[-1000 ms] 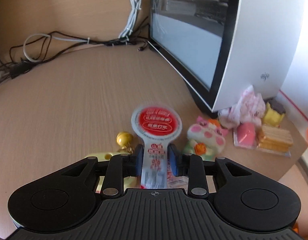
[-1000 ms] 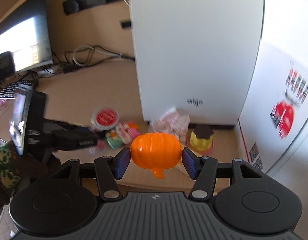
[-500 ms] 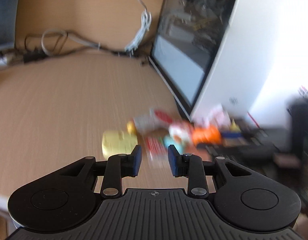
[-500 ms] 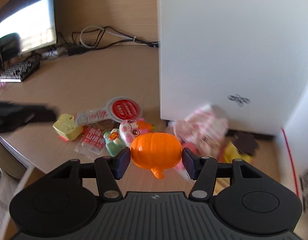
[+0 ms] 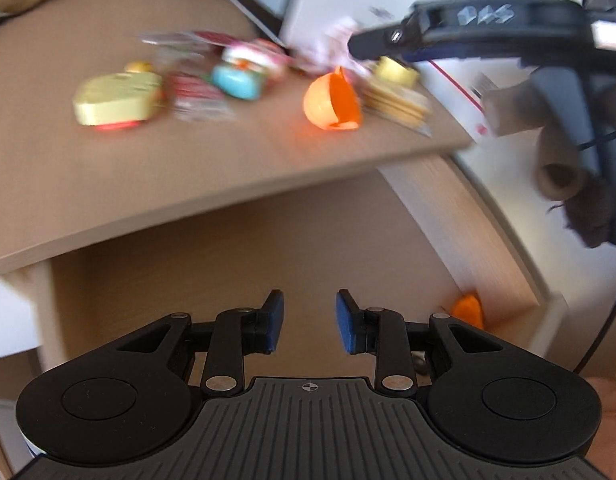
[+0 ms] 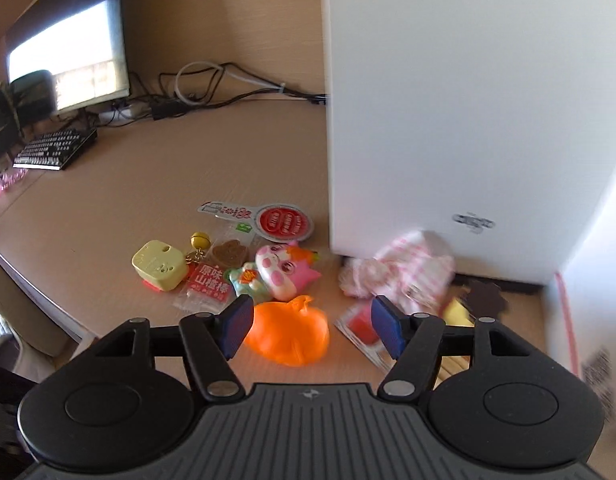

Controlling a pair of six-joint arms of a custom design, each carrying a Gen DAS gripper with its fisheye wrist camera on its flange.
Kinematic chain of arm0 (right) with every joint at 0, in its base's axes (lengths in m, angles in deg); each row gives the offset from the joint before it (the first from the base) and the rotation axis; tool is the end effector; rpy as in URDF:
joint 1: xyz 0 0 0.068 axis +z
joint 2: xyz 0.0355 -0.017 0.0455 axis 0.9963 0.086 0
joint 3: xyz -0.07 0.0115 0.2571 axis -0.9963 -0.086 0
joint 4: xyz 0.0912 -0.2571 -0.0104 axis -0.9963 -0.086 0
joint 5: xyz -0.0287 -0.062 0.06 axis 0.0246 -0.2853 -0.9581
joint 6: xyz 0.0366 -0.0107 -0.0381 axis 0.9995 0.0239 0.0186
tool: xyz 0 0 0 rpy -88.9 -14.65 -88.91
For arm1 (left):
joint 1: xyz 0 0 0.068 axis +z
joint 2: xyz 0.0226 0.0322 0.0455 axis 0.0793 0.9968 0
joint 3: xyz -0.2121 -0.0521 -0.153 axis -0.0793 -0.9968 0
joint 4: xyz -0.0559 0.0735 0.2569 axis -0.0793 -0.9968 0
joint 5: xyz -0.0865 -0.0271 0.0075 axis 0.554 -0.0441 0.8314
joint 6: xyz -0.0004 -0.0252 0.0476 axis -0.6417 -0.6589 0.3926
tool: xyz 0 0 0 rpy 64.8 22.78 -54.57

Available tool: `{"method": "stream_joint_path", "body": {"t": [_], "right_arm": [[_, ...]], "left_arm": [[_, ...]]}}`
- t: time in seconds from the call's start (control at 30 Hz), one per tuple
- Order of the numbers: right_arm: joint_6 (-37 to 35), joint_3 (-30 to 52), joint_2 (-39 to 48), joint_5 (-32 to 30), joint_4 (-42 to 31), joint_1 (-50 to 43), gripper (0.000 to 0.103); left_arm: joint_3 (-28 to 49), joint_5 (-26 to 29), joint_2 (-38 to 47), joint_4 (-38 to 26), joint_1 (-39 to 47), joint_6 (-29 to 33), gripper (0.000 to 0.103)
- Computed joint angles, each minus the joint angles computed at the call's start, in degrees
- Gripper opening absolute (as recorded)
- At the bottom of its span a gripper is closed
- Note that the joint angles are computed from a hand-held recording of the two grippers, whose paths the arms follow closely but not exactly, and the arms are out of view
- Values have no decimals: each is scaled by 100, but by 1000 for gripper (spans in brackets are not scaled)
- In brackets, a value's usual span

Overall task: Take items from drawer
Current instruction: 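Grasp the doll keychain with the left gripper while the right reaches for the orange pumpkin half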

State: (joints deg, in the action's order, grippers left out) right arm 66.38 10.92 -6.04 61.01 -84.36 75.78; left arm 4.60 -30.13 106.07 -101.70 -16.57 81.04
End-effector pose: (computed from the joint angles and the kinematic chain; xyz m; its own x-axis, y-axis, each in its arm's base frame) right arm 0.2969 -0.0332 0.3522 -0.6658 -0.2294 -0.7100 -0.3943 0.9160 0.0737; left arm 0.2332 -0.0998 0.2734 -0.8442 0.1722 -0.5076 0.3578 0.8862 -0.2944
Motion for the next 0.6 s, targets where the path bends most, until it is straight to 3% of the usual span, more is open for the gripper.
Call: {"method": "stream_joint_path", "body": {"t": [0.27,0.43,0.6], "right_arm": [[-361,440,-230,28,-1711,-1202,66],[-788,290,-330,25,-2221,-1940,66],[-821,174,-322,157,-2287,-2090,66]], "left_arm": [[581,911,1212,-333,-513,946,32],[841,1000,1874,-360,-878,1088,32],[1322,1080,2530,-457,-1152,1266,32]]}}
